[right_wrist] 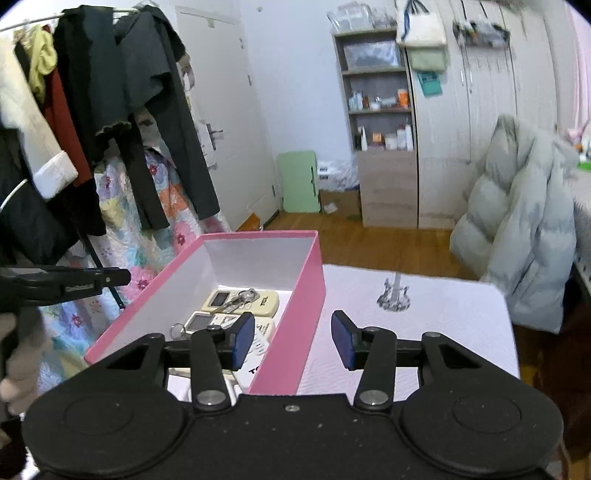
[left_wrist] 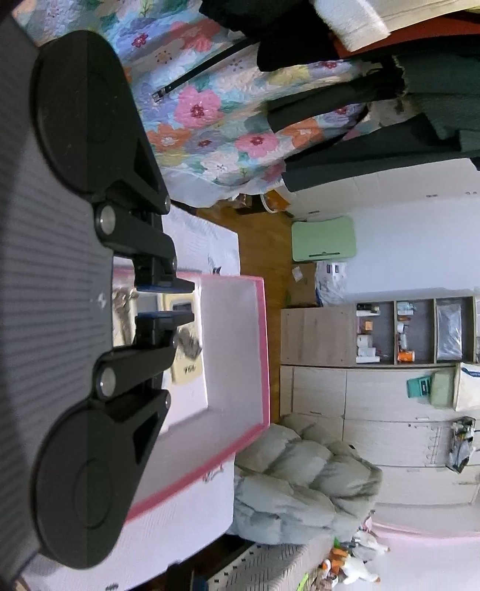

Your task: Organize rigid objects

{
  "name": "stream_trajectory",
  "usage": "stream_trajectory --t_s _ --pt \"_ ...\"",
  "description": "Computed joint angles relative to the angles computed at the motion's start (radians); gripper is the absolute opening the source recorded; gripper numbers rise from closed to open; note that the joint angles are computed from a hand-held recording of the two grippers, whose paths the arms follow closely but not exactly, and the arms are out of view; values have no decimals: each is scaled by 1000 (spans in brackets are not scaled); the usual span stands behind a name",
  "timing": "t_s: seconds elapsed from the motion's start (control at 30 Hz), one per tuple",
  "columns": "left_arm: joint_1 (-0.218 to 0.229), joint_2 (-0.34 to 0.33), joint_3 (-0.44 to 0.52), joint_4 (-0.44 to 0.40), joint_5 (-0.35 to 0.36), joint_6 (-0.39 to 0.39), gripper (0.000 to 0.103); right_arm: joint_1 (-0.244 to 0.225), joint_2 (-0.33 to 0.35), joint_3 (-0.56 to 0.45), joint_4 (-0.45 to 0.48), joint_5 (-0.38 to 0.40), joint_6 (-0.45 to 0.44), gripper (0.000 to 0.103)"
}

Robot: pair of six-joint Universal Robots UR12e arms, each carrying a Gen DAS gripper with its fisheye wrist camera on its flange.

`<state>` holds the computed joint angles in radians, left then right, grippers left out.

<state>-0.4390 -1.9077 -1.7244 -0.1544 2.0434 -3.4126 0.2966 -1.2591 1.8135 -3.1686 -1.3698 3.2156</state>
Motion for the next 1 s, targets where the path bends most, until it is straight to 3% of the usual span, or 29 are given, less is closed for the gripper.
stream_trajectory --t_s 0.1,0.17,0.23,0.4,0.5,0.63,0.67,0.8,0.9,1.0 --pt "-23 10 0 -26 3 -28 13 -2 -15 24 -33 7 1 54" --pt "-31 25 -2 -79 -24 -87 30 -1 -28 40 -42 -1 -1 54" --pt "-37 37 -14 -79 -54 -133 43 0 -41 55 -38 -13 -8 54" --pt "-69 48 -25 -89 -36 -133 49 -6 -63 77 -26 -13 12 55" --pt "-83 51 -33 -85 -22 -124 55 5 -74 87 -8 -58 15 57" --pt "-98 45 -33 -90 15 -114 74 19 -83 98 -2 -119 17 58" --pt "-99 44 -32 -98 15 -118 75 20 -87 103 -5 -123 21 59" --pt "-104 41 -26 -124 11 -130 80 19 -103 120 3 -122 25 69" --pt "-113 40 -29 -121 23 -134 90 22 -111 131 -5 -146 30 76" --pt "-124 37 -27 -132 45 -139 98 24 -117 146 -31 -175 50 96"
